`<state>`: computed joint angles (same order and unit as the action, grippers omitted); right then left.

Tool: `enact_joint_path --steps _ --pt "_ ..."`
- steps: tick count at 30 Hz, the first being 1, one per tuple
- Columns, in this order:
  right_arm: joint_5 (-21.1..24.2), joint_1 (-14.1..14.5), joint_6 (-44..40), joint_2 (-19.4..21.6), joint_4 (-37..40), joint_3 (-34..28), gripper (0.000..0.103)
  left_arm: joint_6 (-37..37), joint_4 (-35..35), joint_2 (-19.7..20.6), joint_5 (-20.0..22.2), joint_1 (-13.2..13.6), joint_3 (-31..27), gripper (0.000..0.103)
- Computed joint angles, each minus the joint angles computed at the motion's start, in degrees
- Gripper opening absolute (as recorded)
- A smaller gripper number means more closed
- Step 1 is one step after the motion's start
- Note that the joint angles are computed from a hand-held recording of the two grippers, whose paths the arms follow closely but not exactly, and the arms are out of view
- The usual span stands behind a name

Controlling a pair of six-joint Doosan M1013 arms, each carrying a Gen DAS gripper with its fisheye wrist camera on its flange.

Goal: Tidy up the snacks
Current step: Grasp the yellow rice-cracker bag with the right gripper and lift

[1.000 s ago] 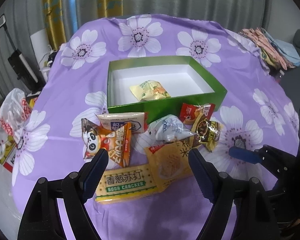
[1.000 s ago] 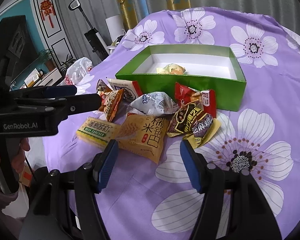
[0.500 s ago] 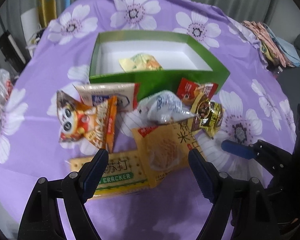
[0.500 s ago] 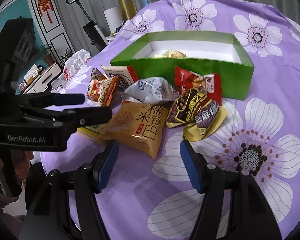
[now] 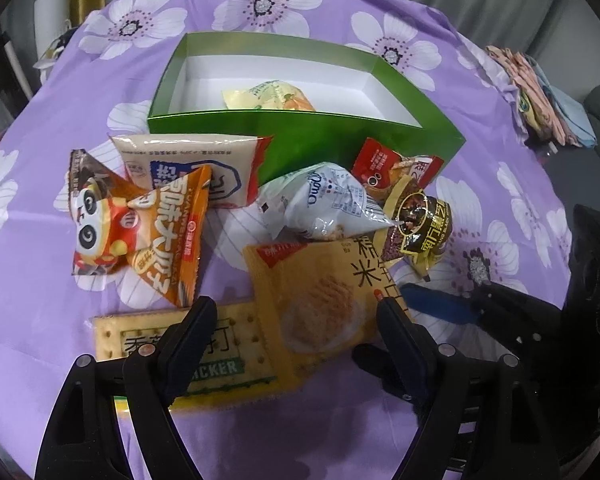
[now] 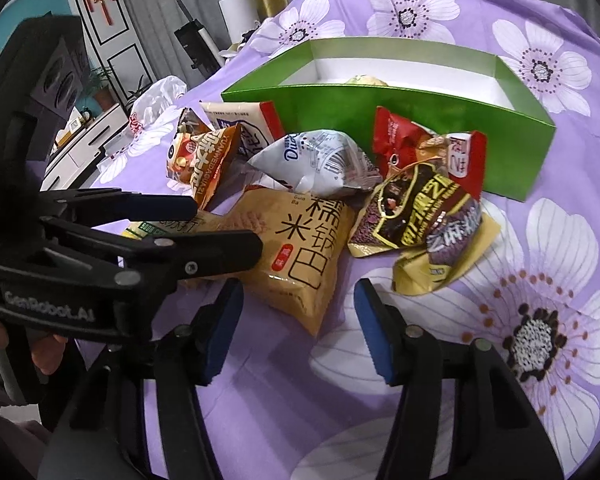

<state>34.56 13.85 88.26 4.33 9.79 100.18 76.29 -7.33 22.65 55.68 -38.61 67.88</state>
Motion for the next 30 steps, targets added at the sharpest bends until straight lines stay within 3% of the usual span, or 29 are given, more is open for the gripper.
enact_joint_path --steps 5,7,9,12,18,30 --pt "0.23 0.33 -2.31 0.70 0.49 -0.68 0.046 2.02 -1.82 0.08 -0.86 0.28 0.14 0.081" --pt "0.00 0.59 -1.62 0.92 -0.73 -0.86 0.041 3.79 -4.05 0.17 -1.11 0.68 0.16 0.065" --pt "-0.01 0.61 -1.18 1.01 -1.13 -0.94 0.038 4.44 -4.74 0.42 -0.87 0.83 -0.16 0.063" --pt "-0.36 0.29 -1.63 1.01 0.39 -0.88 0.032 5.60 -7.25 0.59 -0.89 1.40 -0.28 0.050" --pt "-1.76 0.70 -1.02 0.60 0.24 -0.26 0.025 7.11 -8.14 0.46 -1.01 1.26 -0.14 0.049" --pt "-4.62 1.82 1.88 -2.75 -1.52 1.44 0.023 8.84 -8.23 -2.12 -2.30 0.69 0.89 0.049"
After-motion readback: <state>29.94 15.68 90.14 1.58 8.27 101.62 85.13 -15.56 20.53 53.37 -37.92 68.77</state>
